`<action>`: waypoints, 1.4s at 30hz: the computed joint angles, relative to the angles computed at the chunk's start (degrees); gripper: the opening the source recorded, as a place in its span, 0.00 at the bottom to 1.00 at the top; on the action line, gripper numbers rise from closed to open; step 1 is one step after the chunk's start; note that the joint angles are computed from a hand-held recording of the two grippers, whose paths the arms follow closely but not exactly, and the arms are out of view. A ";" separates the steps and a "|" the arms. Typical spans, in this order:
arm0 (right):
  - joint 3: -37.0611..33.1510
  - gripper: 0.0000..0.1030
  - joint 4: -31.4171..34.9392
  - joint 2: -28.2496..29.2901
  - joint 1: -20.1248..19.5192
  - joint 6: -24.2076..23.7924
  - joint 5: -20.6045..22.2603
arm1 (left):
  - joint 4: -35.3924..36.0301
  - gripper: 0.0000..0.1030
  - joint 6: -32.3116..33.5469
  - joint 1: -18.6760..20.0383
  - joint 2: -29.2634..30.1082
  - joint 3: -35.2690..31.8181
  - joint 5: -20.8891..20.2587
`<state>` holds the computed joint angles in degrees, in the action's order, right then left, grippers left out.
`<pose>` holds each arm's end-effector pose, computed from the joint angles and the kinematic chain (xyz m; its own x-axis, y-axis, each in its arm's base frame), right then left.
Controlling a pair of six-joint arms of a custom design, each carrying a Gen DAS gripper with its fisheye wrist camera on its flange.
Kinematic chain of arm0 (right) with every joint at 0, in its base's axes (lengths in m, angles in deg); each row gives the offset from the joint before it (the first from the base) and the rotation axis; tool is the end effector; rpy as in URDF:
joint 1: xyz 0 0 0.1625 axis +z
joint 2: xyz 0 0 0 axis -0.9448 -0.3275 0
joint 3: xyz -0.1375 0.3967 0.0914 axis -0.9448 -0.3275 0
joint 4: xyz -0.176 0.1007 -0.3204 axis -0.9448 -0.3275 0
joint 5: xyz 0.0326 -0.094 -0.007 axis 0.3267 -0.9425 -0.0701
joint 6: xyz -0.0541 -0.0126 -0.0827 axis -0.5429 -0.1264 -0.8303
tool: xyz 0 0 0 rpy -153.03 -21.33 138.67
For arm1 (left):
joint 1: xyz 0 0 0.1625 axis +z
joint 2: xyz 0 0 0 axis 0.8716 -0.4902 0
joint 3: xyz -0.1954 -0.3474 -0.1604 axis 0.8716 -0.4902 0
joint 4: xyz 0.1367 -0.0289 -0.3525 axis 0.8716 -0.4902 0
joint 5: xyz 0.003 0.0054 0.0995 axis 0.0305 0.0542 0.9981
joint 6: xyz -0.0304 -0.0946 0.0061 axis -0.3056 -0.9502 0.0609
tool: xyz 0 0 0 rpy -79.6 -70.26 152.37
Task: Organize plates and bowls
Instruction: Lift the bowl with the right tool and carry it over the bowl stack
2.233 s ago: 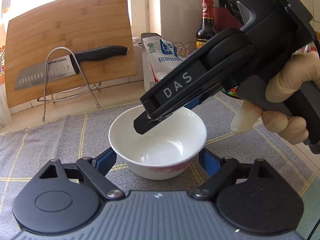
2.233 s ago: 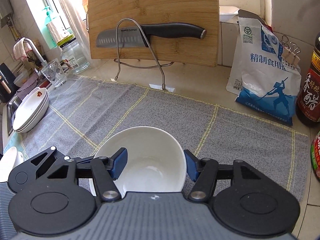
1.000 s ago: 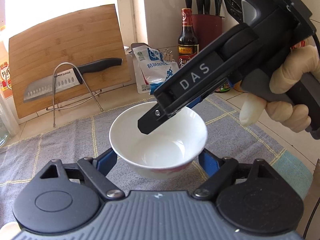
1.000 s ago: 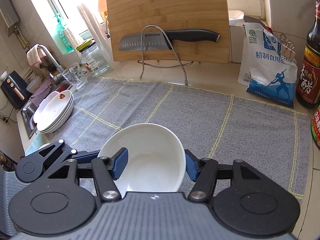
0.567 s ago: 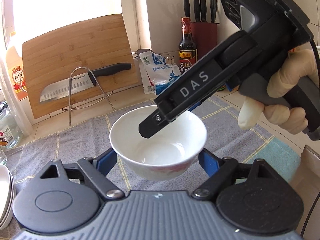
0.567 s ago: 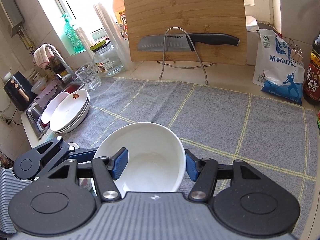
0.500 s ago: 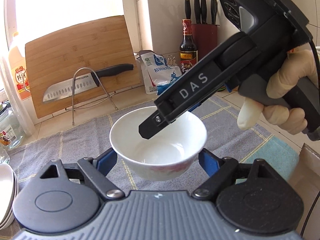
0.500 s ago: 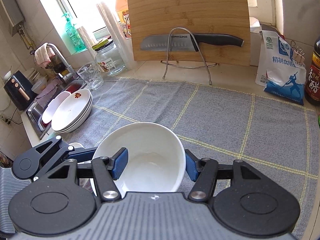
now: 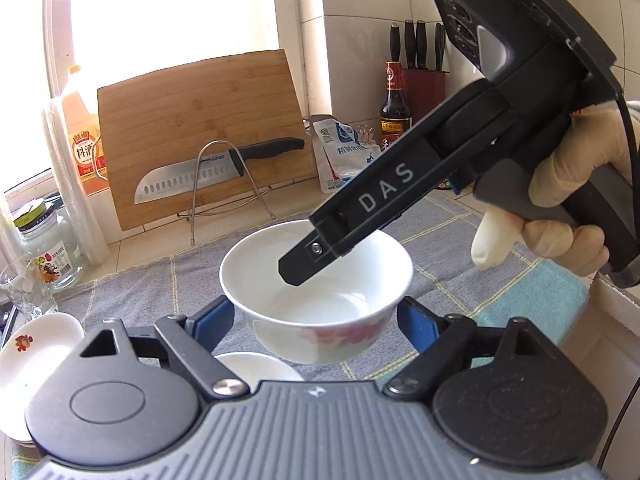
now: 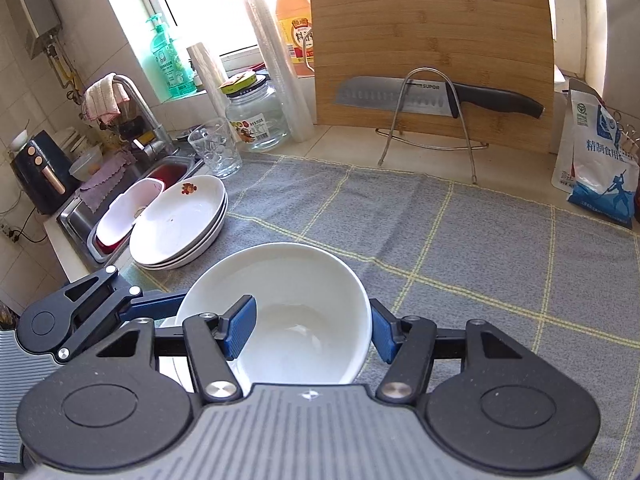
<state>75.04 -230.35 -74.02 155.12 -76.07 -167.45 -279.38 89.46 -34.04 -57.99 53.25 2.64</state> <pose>0.0659 -0.3171 0.2928 -0.8672 0.1602 0.4714 -0.2448 0.6872 -0.6839 -0.3399 -0.3465 -0.0010 -0.1857 0.9286 -0.3212 0.9705 0.1221 -0.2080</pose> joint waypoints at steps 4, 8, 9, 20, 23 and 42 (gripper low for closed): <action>-0.91 0.64 -2.49 4.27 3.60 1.91 -2.87 | 0.34 0.85 1.24 1.47 -2.13 1.18 -0.36; -2.03 0.64 -4.30 8.31 6.48 3.69 -5.13 | 1.26 0.85 1.98 2.77 -4.50 2.47 -0.73; -2.29 0.64 -4.62 9.16 7.02 4.02 -5.50 | 1.46 0.85 2.03 3.00 -4.99 2.77 -0.68; -3.94 0.64 -6.43 15.57 10.82 7.02 -9.03 | 3.34 0.85 2.11 5.35 -8.46 4.91 -1.46; -4.08 0.64 -6.63 16.60 10.81 7.57 -9.16 | 3.67 0.85 1.81 5.47 -9.22 5.87 -1.57; -4.86 0.64 -6.49 18.24 9.74 7.34 -8.42 | 7.23 0.85 0.49 6.63 -8.82 4.72 -0.78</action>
